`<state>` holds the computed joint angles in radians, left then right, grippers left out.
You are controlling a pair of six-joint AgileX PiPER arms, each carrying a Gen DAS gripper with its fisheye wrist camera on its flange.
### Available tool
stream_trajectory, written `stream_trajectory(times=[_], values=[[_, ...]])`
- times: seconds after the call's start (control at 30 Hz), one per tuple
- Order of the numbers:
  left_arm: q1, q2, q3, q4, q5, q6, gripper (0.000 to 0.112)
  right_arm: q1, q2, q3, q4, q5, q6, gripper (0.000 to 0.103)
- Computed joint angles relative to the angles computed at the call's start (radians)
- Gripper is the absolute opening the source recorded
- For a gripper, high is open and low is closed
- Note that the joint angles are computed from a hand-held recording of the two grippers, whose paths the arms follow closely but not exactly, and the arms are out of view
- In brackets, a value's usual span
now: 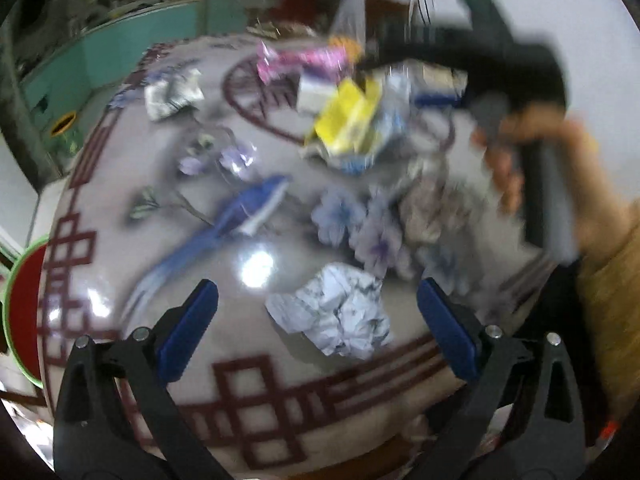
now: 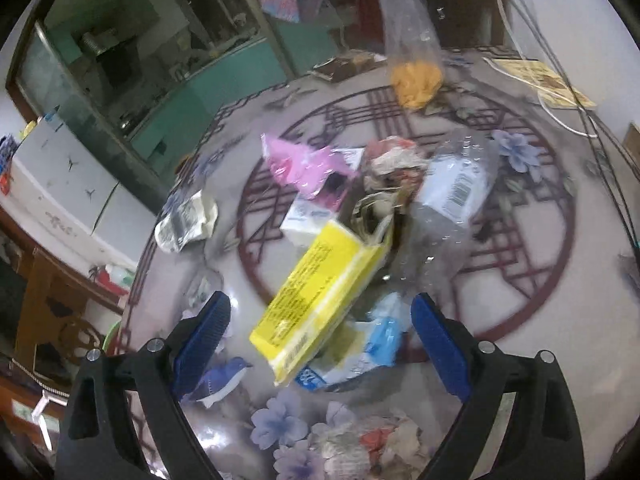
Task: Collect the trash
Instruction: 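Grasp the white crumpled paper with the left tool while the right tool grasps the newspaper wad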
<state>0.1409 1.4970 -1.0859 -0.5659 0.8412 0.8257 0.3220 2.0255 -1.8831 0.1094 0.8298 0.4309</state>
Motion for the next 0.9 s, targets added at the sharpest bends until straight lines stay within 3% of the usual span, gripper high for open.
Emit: stream_trajectory(times=[0.03,0.1,0.17,0.2,0.23,0.27,0.37,0.47,0.57,0.73,0.8,0.83,0.87,0.9], values=[[-0.041,0.02,0.008,0.046,-0.038,-0.045,0.098,-0.012,-0.005,0.012,0.029,-0.006,-0.01,0.089],[-0.055,0.056,-0.002,0.078,-0.035,-0.075,0.089,-0.025,-0.021,0.037,0.066,-0.01,-0.029,0.089],[-0.066,0.097,-0.023,0.099,-0.03,-0.106,0.069,-0.019,-0.03,0.038,0.036,-0.005,-0.026,0.089],[-0.058,0.098,-0.021,0.085,-0.036,-0.101,0.066,-0.012,-0.041,0.044,0.003,-0.004,-0.015,0.089],[-0.046,0.099,-0.026,0.069,-0.033,-0.091,0.054,-0.007,-0.045,0.047,-0.008,-0.004,-0.01,0.089],[-0.039,0.103,-0.036,0.075,-0.028,-0.096,0.049,-0.008,-0.065,0.071,-0.003,-0.006,-0.012,0.089],[0.009,0.097,-0.078,0.028,-0.016,-0.099,0.046,-0.015,-0.161,0.192,0.054,-0.028,-0.048,0.089],[0.067,0.069,-0.101,-0.061,-0.04,-0.067,0.046,0.024,-0.274,0.348,-0.012,-0.089,-0.004,0.096],[0.074,0.047,-0.12,-0.06,-0.087,-0.065,0.046,0.084,-0.294,0.399,-0.176,-0.074,0.13,0.096],[0.109,0.046,-0.129,-0.102,-0.083,-0.039,0.046,0.109,-0.252,0.45,-0.151,-0.074,0.135,0.096],[0.118,0.041,-0.117,-0.07,-0.096,-0.057,0.046,0.112,-0.221,0.433,-0.132,-0.048,0.108,0.091],[0.132,0.046,-0.125,-0.076,-0.079,-0.068,0.046,0.113,-0.213,0.431,-0.12,-0.037,0.092,0.079],[0.156,0.052,-0.135,-0.089,-0.061,-0.063,0.046,0.112,-0.21,0.433,-0.111,-0.033,0.075,0.05],[0.175,0.057,-0.146,-0.096,-0.047,-0.068,0.046,0.11,-0.203,0.426,-0.094,-0.022,0.04,0.049]])
